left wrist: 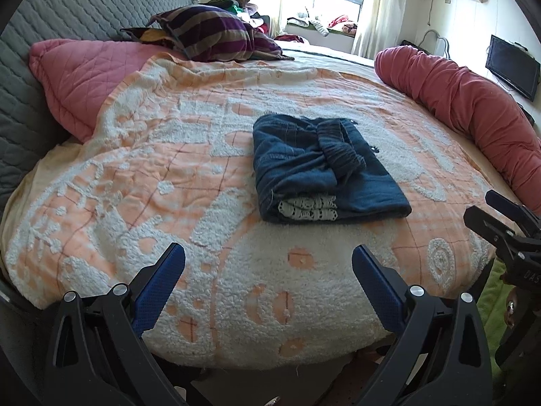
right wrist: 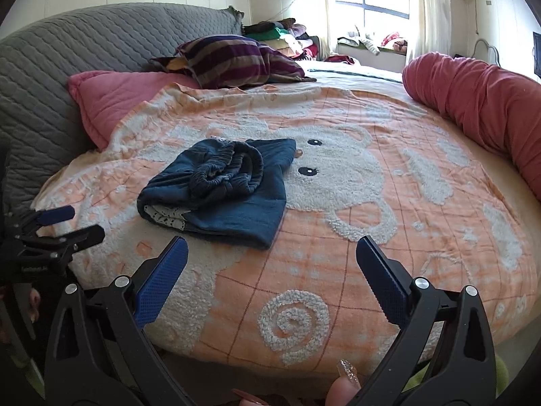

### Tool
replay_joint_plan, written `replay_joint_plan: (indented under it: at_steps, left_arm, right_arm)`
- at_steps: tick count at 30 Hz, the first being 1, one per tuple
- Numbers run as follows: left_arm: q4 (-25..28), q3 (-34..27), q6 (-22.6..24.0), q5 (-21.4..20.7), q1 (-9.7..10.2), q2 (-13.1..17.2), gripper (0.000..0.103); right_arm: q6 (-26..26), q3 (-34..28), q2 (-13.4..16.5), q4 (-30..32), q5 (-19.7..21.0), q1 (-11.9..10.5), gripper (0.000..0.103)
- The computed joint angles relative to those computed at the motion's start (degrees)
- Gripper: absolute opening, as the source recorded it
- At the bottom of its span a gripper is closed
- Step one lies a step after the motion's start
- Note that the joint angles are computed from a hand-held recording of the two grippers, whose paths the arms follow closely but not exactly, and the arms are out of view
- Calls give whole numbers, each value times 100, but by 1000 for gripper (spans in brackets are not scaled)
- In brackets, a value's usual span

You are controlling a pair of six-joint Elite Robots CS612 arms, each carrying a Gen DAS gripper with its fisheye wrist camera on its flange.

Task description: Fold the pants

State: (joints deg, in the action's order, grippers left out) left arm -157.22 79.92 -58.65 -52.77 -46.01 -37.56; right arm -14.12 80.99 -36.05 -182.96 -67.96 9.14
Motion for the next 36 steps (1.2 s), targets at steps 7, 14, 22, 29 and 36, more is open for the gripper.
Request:
replay_joint_plan:
  at_steps: [7, 14, 22, 29, 36]
  left_arm:
    - [-38, -39, -93, -103, 36, 108, 99]
    - [137, -156, -170, -328, 96, 223, 99]
    - [99, -151, -207, -334, 102, 242, 99]
    - [138, -128, -253, -307, 105, 223, 99]
    - [149, -124, -231, -281, 101, 215, 99]
  right_arm:
    - [-45, -88, 130, -8, -27, 37, 94]
    - [-157, -184, 239, 132, -102, 72, 94]
    - [-33, -250, 293, 238, -90, 56, 94]
    - [-20, -271, 299, 250, -112, 57, 94]
    - [-29, -283, 304, 268, -90, 50, 94]
